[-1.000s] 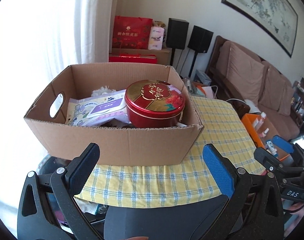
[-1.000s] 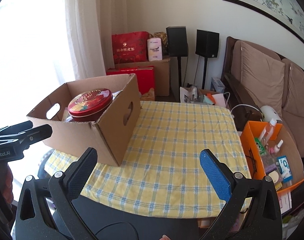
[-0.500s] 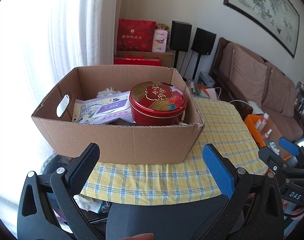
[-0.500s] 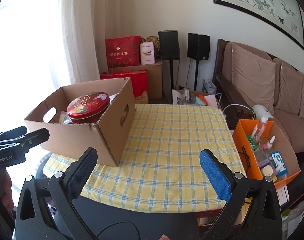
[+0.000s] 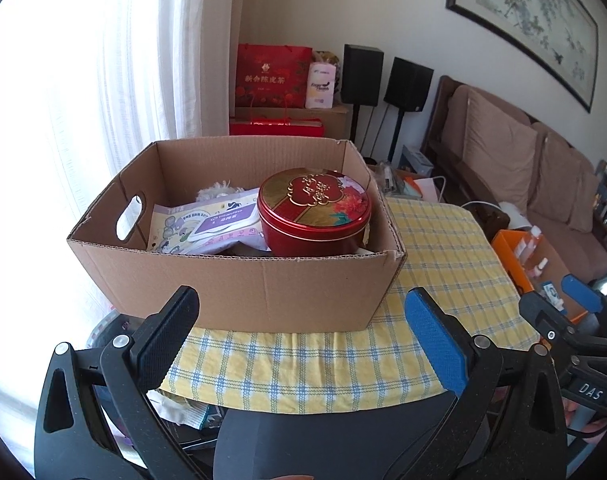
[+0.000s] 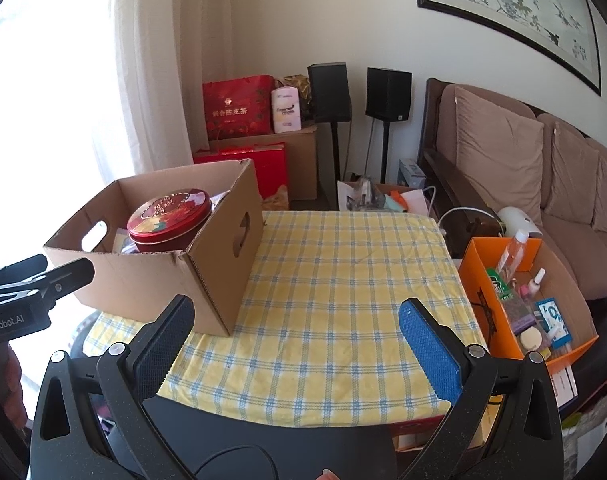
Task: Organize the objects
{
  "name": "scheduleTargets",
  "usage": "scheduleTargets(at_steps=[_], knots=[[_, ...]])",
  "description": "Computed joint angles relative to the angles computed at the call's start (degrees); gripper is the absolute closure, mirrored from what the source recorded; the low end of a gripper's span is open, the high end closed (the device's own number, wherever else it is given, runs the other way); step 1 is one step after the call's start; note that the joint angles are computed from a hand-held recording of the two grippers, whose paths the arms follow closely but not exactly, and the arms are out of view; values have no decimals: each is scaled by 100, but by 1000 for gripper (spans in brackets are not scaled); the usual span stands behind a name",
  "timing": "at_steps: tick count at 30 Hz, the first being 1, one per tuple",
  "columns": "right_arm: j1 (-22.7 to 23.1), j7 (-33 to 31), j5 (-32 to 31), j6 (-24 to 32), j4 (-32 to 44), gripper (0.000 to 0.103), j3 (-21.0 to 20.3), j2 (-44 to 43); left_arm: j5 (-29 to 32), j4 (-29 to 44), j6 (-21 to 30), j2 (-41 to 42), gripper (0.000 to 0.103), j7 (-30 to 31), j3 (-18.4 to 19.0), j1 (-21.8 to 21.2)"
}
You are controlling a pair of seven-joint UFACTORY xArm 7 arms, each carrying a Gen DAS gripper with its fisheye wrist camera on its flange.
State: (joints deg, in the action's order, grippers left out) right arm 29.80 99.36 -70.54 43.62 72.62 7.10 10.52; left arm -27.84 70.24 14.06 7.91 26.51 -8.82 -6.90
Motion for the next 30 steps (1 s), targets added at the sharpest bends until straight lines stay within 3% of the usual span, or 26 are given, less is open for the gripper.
scheduleTargets(at_steps=[30], knots=[[-2,109,-27,2,-29,0,12,-19,429,-145,-208,-59,0,-386,0,-117]])
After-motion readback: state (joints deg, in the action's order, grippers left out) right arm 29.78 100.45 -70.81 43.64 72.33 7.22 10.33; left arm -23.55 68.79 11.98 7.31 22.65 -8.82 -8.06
